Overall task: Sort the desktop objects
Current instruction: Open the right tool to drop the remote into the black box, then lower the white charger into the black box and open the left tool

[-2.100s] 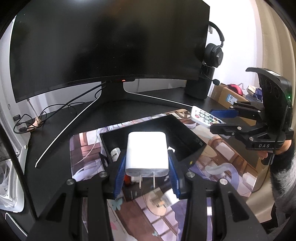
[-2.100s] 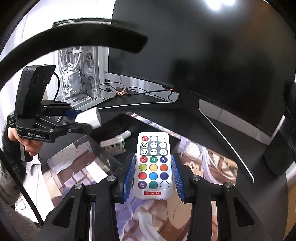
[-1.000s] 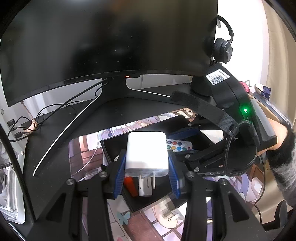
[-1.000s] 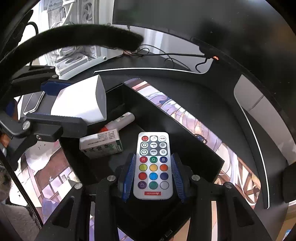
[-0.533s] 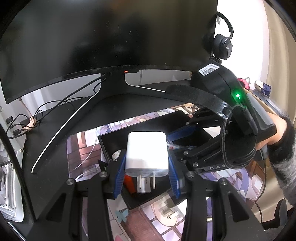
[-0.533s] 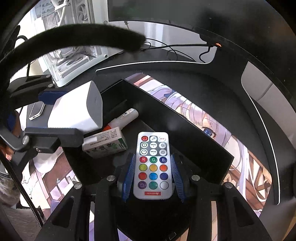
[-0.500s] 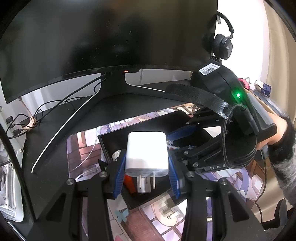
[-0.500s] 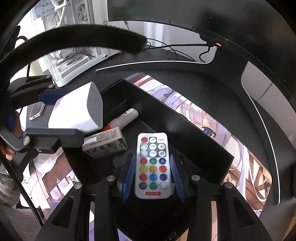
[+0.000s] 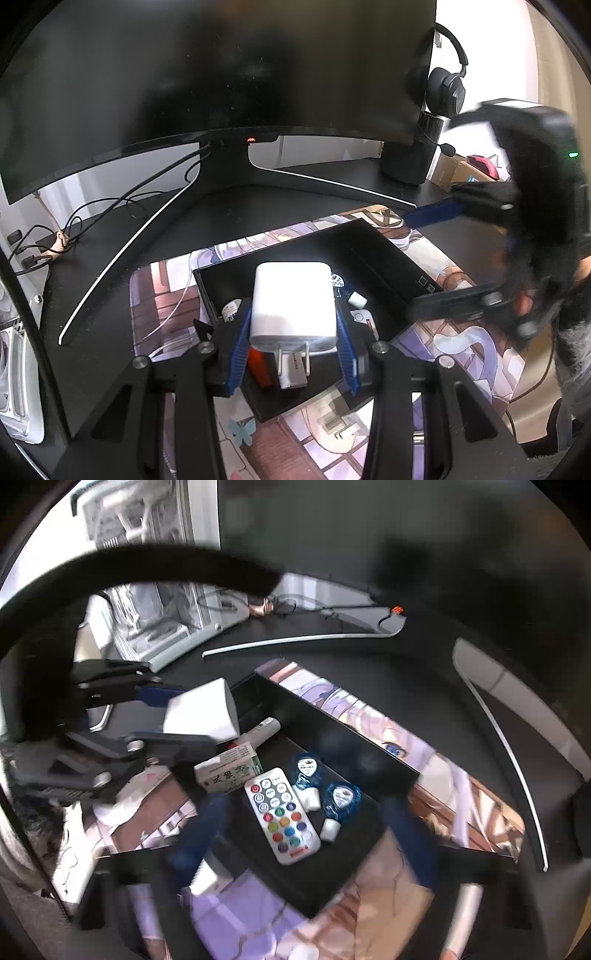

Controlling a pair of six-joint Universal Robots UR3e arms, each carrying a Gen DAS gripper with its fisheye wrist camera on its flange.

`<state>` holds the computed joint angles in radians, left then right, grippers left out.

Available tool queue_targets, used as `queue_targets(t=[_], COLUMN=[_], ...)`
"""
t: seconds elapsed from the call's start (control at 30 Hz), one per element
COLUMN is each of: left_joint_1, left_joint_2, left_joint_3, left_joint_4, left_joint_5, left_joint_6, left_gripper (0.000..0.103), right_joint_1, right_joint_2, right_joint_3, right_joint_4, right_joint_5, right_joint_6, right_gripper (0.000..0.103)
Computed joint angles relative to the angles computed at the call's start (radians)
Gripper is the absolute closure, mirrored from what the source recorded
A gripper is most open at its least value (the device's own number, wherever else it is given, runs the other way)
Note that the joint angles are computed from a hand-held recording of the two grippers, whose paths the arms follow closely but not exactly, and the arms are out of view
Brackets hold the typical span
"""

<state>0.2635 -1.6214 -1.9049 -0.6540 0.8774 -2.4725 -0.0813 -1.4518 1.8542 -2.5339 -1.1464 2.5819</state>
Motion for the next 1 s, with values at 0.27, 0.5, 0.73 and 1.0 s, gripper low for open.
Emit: queue_targets(t=[0.27, 0.5, 0.73, 1.0], left_joint_1=[-0.075, -0.150, -0.218, -0.262], left_joint_2=[-0.076, -0.159, -0.252, -0.330], left_joint_3=[0.063, 0.171, 0.267, 0.357], left_joint_4=[0.009, -0.015, -0.018, -0.055], left_joint_5=[0.045, 0.087, 0.151, 0.213], left_joint_6=[-0.023, -0.047, -0.075, -0.089], left_gripper=[0.062, 0.062, 0.062, 0.062], right_joint_1=[-0.108, -0.133, -0.147, -0.169], right_joint_2=[-0.237, -0.382, -0.499, -0.564], right_joint_3=[0.226, 0.338, 0.385, 0.408], right_joint_4=[-0.055, -0.048, 0.011, 0.053], right_joint_5=[0.077, 0.097, 0.101, 0.103], right_joint_6=[-0.014, -0.054, -0.083, -0.101], right_gripper=[0.004, 0.004, 0.004, 0.004])
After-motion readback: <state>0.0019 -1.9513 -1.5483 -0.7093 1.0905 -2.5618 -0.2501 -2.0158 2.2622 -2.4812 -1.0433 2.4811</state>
